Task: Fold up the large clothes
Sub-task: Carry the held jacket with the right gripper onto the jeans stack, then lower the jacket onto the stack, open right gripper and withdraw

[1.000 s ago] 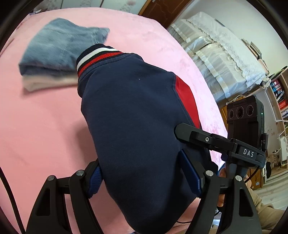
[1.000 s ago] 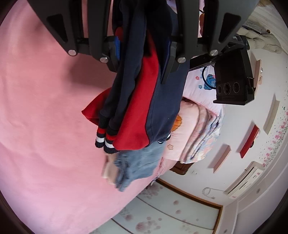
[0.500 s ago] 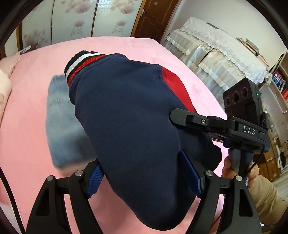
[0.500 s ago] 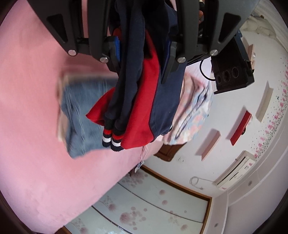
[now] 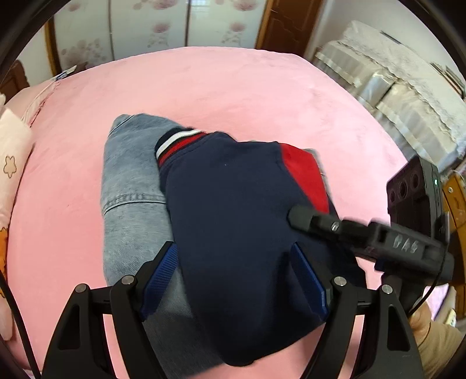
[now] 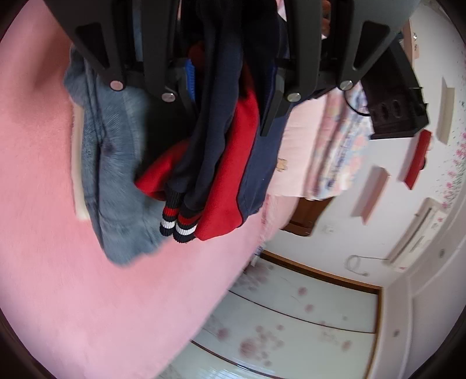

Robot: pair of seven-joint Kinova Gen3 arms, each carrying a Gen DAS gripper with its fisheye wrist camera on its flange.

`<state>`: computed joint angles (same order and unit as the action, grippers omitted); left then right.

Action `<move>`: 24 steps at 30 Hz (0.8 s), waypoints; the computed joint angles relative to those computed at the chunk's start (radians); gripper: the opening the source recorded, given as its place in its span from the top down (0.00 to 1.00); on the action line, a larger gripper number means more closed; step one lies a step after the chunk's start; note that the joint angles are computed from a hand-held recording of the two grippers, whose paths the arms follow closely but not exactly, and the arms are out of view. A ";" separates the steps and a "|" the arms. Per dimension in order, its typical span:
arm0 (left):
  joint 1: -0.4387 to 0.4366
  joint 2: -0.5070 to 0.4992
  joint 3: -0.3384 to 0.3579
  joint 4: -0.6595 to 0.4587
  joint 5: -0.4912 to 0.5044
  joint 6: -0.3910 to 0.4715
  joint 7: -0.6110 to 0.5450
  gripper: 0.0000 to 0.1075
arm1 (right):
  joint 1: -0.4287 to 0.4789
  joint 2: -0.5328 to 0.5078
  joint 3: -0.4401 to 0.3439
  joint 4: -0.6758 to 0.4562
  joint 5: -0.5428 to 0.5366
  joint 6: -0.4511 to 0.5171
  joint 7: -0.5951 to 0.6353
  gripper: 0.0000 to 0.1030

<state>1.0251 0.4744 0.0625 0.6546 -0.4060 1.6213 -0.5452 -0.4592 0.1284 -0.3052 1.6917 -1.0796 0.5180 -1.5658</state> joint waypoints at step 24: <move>0.228 0.120 -0.048 -0.292 -0.114 0.246 0.191 0.17 | -0.236 -0.084 0.139 -0.260 0.884 0.371 -0.607 0.40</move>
<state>1.2533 0.5941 0.0143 0.3627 -0.5199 1.8674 -0.3546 -0.6950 0.0439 -0.1661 1.4319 -0.1960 0.8888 -2.1724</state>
